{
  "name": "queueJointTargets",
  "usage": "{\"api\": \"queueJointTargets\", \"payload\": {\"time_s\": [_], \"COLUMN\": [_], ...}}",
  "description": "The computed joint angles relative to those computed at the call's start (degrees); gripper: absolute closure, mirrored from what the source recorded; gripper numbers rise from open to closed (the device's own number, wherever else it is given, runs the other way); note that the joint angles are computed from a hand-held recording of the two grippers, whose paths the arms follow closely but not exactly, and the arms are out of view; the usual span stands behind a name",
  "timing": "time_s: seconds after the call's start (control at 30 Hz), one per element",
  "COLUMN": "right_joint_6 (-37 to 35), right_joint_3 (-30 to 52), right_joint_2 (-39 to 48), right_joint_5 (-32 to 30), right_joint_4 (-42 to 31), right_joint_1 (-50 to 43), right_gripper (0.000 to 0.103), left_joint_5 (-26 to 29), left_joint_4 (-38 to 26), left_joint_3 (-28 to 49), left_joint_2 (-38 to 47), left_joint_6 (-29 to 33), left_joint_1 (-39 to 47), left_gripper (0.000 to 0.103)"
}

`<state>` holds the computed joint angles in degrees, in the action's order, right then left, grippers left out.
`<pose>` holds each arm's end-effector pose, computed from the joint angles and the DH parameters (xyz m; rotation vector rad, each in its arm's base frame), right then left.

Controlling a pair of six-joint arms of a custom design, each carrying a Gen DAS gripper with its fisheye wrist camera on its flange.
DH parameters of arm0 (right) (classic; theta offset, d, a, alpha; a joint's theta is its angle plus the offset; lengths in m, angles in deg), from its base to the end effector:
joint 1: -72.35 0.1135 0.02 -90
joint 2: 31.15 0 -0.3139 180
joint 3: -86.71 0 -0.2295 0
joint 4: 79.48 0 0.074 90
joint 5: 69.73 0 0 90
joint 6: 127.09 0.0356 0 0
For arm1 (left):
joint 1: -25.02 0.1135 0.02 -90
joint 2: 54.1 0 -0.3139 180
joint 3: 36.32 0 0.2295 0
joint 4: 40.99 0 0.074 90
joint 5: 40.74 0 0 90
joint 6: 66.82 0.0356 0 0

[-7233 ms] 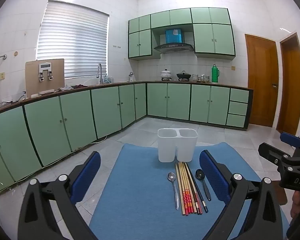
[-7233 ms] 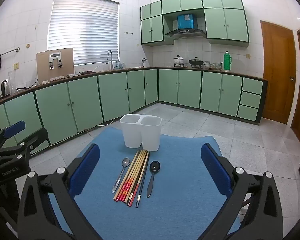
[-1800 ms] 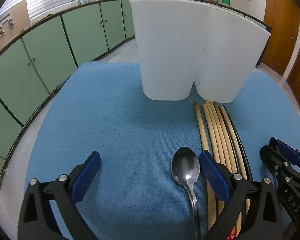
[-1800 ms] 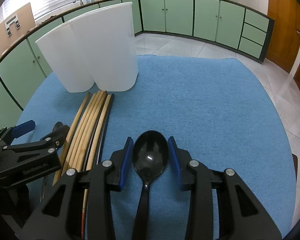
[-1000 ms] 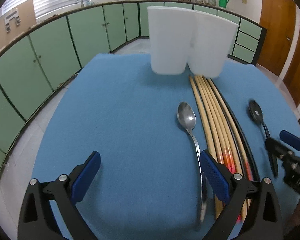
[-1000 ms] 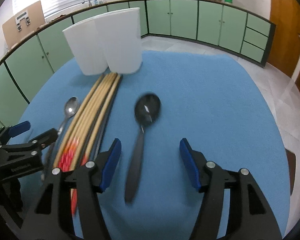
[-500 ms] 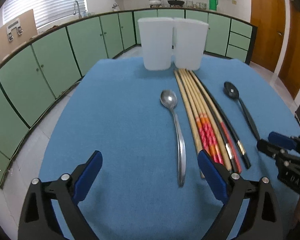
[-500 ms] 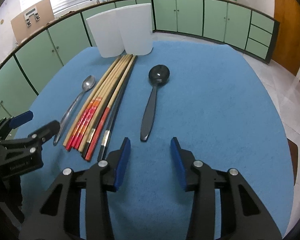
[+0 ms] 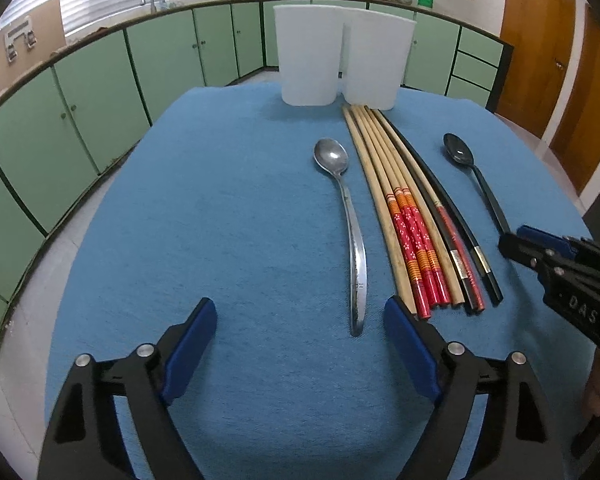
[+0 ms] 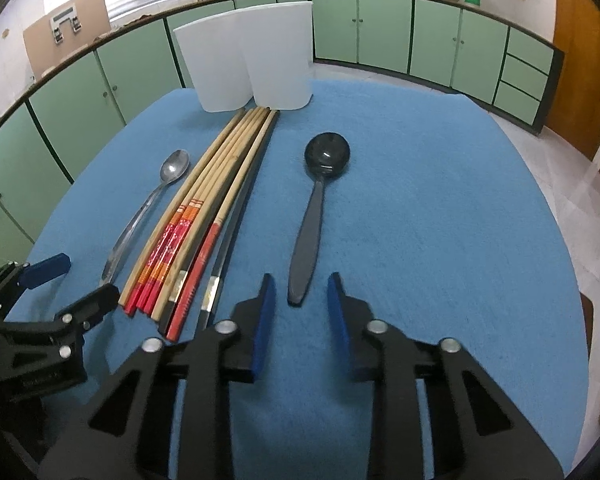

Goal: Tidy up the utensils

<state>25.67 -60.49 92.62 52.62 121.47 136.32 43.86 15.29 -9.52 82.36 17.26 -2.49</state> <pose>0.1164 0.1949 0.0472 0.1008 2.4873 0.0682 0.2105 -0.1059 0.0258 0.4300 2.4637 -0.1250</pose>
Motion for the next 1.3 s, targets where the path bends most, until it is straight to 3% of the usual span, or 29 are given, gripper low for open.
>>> {"api": "queueJointTargets", "payload": {"time_s": [0.1, 0.37, 0.6, 0.7, 0.8, 0.9, 1.0, 1.3], "right_joint_6": [-0.6, -0.6, -0.9, -0.9, -0.7, -0.5, -0.5, -6.2], "right_joint_3": [0.2, -3.3, -4.3, -4.4, -4.3, -4.2, -3.6, -3.9], "right_joint_2": [0.0, 0.4, 1.7, 1.9, 1.8, 1.1, -1.6, -14.1], "right_joint_5": [-0.1, -1.1, -1.5, -1.4, -1.1, -0.4, 2.7, 8.7], "right_joint_4": [-0.1, 6.1, 9.4, 9.8, 9.3, 8.4, 4.1, -3.1], "right_joint_1": [-0.1, -1.3, -1.8, -1.8, -1.6, -1.3, 0.0, -0.5], "right_gripper": [0.092, 0.093, 0.093, 0.093, 0.093, 0.094, 0.094, 0.094], "left_joint_5": [0.9, -0.2, -2.0, -2.5, -2.9, 0.1, 0.8, 3.7], "left_joint_4": [1.2, 4.9, 7.5, 8.0, 7.4, 6.9, 6.6, -3.0], "left_joint_3": [-0.4, -1.5, -3.0, -3.3, -3.3, -3.6, -4.7, -5.4], "left_joint_2": [0.5, 1.7, 2.8, 2.9, 2.5, 1.5, -1.2, -19.0], "left_joint_6": [0.1, 1.1, -0.5, -1.1, -1.4, -1.5, -0.5, 3.7], "left_joint_1": [0.6, -2.2, -4.5, -6.0, -6.5, -4.4, -3.0, 1.3], "left_gripper": [0.025, 0.064, 0.076, 0.093, 0.095, 0.095, 0.095, 0.096]}}
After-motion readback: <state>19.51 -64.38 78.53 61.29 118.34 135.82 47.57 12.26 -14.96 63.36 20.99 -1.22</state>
